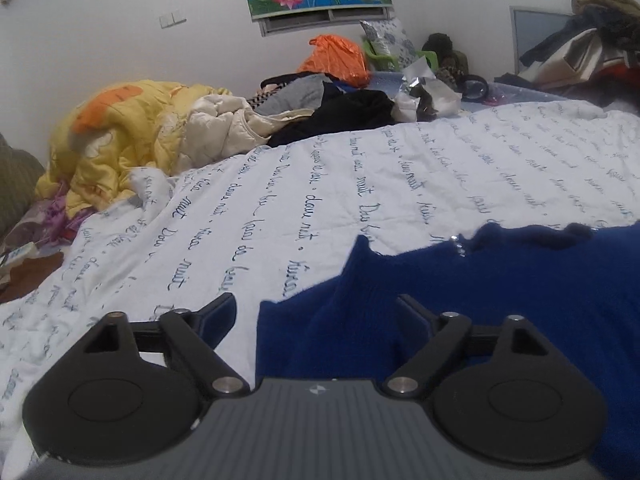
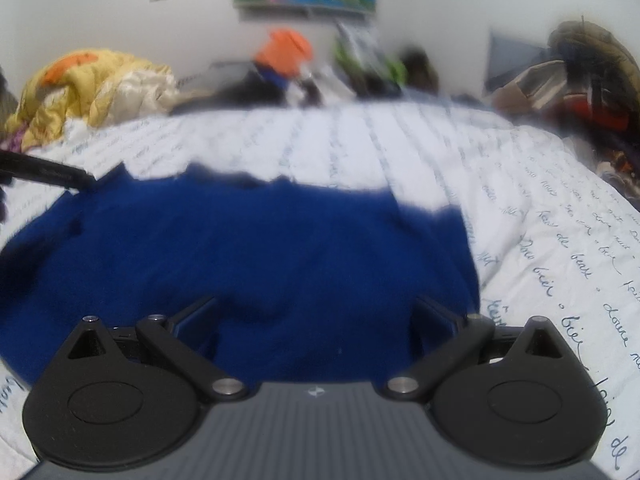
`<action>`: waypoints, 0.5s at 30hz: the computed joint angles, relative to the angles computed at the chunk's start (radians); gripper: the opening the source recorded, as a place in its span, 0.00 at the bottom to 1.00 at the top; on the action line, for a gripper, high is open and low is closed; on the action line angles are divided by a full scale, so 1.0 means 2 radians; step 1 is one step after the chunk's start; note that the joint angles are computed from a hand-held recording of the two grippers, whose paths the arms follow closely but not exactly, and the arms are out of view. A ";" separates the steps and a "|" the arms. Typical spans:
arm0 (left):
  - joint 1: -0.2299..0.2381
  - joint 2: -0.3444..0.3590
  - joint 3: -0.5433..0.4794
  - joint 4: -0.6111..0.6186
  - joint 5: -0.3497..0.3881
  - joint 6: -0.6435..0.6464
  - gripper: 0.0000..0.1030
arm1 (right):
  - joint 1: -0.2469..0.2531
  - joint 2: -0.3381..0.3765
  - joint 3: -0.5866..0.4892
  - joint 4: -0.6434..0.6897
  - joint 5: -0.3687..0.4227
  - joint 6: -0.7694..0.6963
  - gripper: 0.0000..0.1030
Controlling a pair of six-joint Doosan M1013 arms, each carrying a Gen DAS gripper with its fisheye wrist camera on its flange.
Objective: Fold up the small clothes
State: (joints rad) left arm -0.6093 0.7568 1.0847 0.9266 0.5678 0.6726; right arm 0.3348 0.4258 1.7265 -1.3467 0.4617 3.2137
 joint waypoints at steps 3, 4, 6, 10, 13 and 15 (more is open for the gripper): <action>-0.007 -0.016 0.034 0.026 -0.014 -0.038 0.90 | 0.003 0.006 -0.001 -0.003 0.013 -0.004 1.00; -0.010 -0.017 0.040 0.032 -0.012 -0.043 0.90 | 0.003 0.006 0.000 -0.008 0.013 0.003 1.00; -0.013 -0.016 0.048 0.035 -0.004 -0.049 0.90 | 0.002 0.006 -0.001 -0.004 0.010 0.001 1.00; -0.013 -0.019 0.067 0.044 -0.006 -0.100 0.92 | -0.002 0.004 0.003 -0.002 -0.002 0.009 1.00; -0.015 -0.021 0.079 0.082 -0.004 -0.157 0.99 | -0.004 0.004 0.004 0.003 -0.011 0.012 1.00; -0.014 -0.021 0.078 0.078 -0.004 -0.158 1.00 | -0.005 0.004 0.003 0.004 -0.011 0.013 1.00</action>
